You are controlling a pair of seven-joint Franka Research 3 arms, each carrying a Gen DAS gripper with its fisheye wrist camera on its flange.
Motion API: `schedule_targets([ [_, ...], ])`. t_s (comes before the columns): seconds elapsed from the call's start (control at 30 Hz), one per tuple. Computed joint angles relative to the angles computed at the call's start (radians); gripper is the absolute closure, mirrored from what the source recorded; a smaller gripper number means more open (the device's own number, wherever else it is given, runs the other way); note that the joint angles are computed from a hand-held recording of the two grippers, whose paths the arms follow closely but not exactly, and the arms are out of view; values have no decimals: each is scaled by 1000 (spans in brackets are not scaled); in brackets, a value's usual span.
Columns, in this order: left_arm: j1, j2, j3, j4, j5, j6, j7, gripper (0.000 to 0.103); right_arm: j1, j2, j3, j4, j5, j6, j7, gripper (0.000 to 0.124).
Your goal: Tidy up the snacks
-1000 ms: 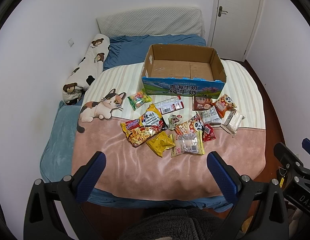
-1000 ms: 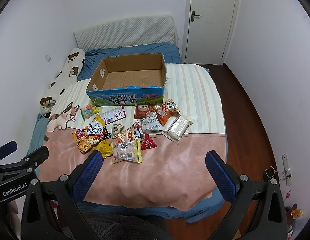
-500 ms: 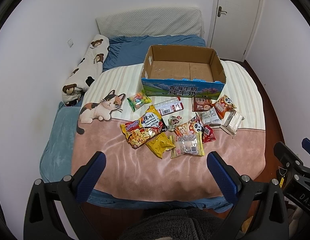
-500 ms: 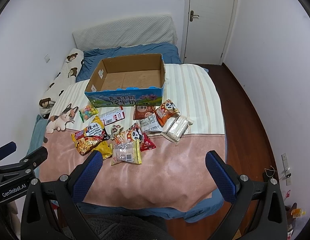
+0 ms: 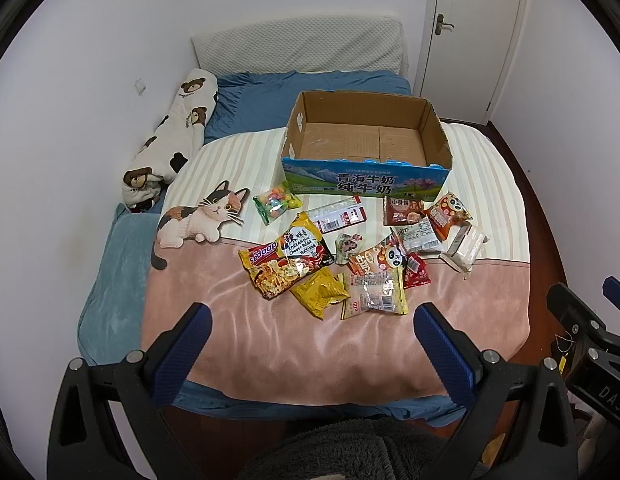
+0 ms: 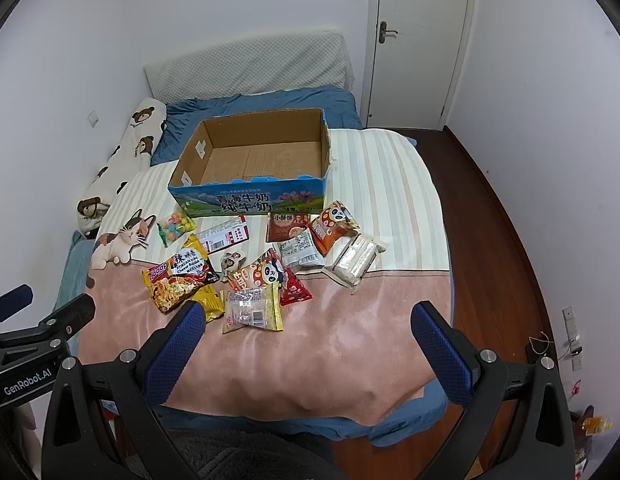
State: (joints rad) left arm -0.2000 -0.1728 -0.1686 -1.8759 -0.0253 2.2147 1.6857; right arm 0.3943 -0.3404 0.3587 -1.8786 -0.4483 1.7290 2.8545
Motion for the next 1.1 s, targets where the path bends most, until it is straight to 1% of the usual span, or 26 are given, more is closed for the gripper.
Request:
schedule_targets([
  [0.33,0,2,-1,0,-1,3,0,0,2,3,3,8,-2,-6,3,21],
  [0.4,0,2,0,1,-3,2,2,0,-3,2,-10,0,-2,8,-4,21],
  [0.67,0,5,-1,5,-3,0,-1,0,-8,7,-9,4,-3,11,-3,21],
  [0.77,0,21,-4,21,1,2,-4,0,-7,6,-10,2,-3,13,-3,21],
  [0.87,1,50,-9,65,9,-13,-10,0,-8,9,-9,3,-5,16,-2,21],
  [1.1,4,53,-11,70,8,-12,-7,0,-5,11,-9,6,-7,16,2,21],
])
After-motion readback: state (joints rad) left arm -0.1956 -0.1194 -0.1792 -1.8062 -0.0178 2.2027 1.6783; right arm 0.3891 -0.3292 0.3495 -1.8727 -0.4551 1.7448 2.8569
